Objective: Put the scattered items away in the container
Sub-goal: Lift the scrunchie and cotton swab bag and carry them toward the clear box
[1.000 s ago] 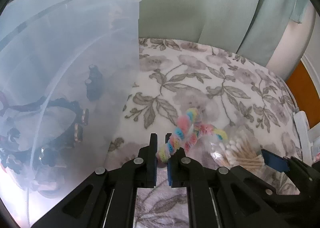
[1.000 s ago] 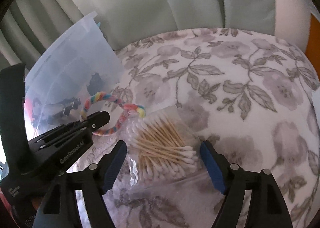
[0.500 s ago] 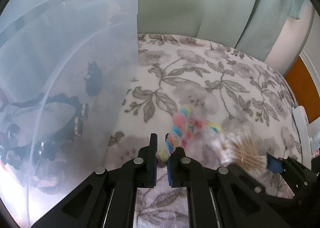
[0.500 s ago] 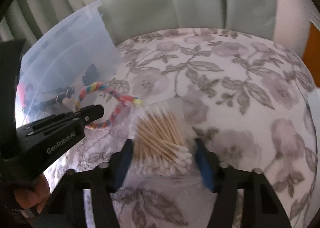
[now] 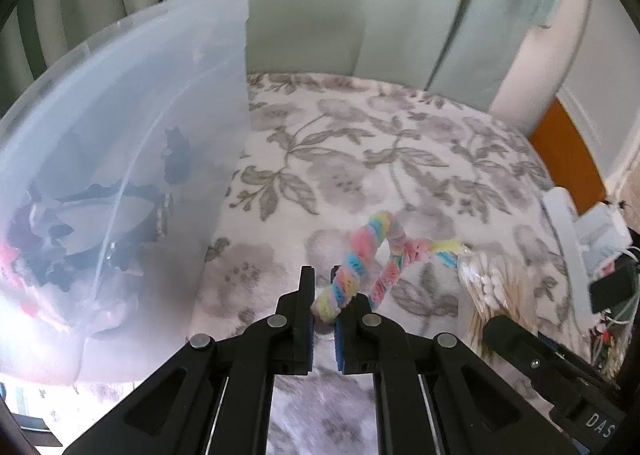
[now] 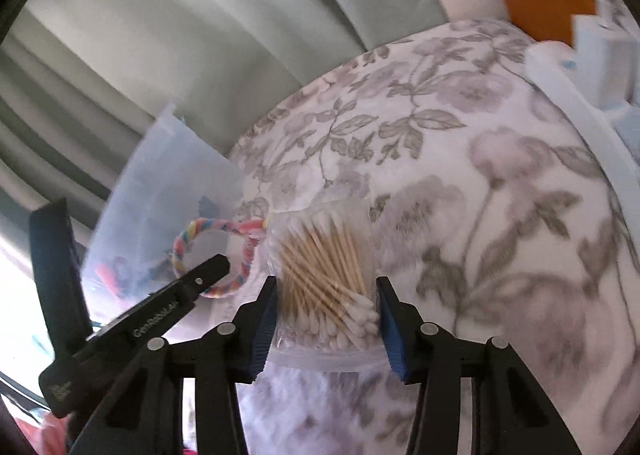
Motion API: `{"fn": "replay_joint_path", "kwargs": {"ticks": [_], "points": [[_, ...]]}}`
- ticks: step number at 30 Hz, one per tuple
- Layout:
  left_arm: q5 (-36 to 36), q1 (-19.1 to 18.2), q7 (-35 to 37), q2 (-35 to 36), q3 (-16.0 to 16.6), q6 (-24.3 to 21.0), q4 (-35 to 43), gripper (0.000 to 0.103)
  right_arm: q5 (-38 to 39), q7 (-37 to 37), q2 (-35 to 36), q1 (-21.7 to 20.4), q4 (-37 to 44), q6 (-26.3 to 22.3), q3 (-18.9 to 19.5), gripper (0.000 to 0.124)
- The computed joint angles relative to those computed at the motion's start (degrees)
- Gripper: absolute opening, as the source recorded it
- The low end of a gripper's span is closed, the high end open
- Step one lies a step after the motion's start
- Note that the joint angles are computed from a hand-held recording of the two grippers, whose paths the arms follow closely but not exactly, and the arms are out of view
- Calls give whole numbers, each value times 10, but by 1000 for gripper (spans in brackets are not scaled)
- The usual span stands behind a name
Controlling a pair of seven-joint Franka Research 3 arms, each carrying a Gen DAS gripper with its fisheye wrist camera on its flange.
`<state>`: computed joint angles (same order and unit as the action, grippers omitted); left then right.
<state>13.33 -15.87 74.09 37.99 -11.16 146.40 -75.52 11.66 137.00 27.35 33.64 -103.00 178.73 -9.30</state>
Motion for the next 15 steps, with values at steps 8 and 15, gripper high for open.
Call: {"fn": "replay_joint_path", "kwargs": {"ticks": [8,15], "points": [[-16,16,14,-71,-17,54,-77,8,-52,95,-55,160,-70,32,-163,50],[-43,40,37,-137,-32,114,-143,8,-104,162,-58,356,-74,28,-371,50]]}}
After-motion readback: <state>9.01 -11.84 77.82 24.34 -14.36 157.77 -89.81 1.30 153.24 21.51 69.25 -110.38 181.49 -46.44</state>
